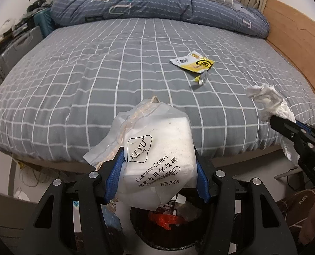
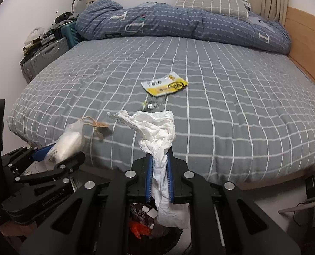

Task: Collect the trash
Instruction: 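Carry the KEYU bag with left tool while right tool carries tissue over bin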

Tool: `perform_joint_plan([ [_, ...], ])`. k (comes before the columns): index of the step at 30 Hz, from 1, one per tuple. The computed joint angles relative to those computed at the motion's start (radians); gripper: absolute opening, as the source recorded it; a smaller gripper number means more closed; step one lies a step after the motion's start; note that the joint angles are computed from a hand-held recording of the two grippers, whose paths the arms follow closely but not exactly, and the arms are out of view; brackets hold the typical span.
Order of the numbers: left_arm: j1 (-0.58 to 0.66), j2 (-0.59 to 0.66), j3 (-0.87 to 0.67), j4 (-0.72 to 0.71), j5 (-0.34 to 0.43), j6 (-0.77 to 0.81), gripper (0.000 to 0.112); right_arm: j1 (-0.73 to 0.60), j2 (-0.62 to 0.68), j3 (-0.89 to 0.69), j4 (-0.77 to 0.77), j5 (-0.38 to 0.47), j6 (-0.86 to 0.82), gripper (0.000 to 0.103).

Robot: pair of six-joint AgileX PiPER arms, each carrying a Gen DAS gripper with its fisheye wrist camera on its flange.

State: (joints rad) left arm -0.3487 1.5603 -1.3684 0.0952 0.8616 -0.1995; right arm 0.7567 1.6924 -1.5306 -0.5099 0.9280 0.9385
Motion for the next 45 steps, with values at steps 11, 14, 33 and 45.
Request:
perform_joint_plan([
  [11,-0.023,-0.125,0.148,0.051,-0.008,-0.084,0.058,0.098,-0.026,0.078,-0.019,0.026,0.065,0.011],
  [14,-0.018,-0.152,0.175,0.046,0.0,-0.084,0.058,0.121,-0.03,0.086,-0.021,0.039,0.082,0.011],
  [33,0.062,-0.17,0.423,-0.022,-0.112,-0.004,0.058,0.173,0.009,0.29,0.077,-0.08,0.168,0.011],
  [45,0.128,-0.059,0.479,-0.044,-0.207,0.05,0.058,0.109,0.206,0.245,0.26,-0.195,-0.006,0.011],
])
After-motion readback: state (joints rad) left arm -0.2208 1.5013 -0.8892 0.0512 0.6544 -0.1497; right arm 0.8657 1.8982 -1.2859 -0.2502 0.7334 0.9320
